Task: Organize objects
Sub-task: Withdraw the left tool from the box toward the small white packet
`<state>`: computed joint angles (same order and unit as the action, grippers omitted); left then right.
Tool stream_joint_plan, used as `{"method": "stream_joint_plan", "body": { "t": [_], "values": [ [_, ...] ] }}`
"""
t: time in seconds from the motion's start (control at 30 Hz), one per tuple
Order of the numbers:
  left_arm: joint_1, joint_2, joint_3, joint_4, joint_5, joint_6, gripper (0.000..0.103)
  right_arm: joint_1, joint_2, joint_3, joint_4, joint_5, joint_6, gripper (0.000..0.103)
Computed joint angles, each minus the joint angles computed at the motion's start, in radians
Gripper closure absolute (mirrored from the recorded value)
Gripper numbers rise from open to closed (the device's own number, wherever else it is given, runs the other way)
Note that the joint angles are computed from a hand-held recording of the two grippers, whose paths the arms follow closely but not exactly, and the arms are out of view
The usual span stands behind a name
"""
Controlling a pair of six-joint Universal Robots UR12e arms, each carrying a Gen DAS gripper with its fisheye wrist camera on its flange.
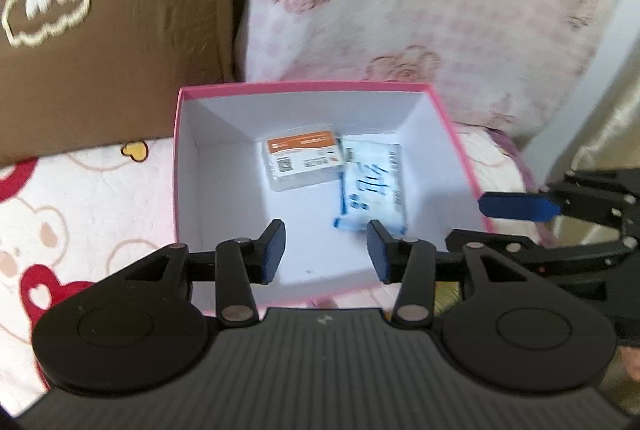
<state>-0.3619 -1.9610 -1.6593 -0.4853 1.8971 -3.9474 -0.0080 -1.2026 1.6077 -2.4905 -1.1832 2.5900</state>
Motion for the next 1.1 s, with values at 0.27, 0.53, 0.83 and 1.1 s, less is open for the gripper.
{"method": "stream_joint_plan", "body": {
  "t": [0.27,0.53,0.83,1.1],
  "values": [
    [-0.067,0.057,0.009,-0.053,0.025,0.097,0.046,-0.033,-0.108,0.088,0.050,0.035,-0.054,0.050],
    [-0.120,0.089,0.007,-0.124,0.034,0.130,0.039,-0.081,-0.209,0.184,0.083,0.074,-0.138,0.037],
    [-0.157,0.110,-0.015,-0.161,-0.002,0.110,0.033,-0.117,-0.288,0.269,0.117,0.092,-0.246,0.036],
    [-0.186,0.099,-0.027,-0.162,-0.013,0.084,0.033,-0.142,-0.325,0.338,0.137,0.138,-0.285,0.036]
  ]
}}
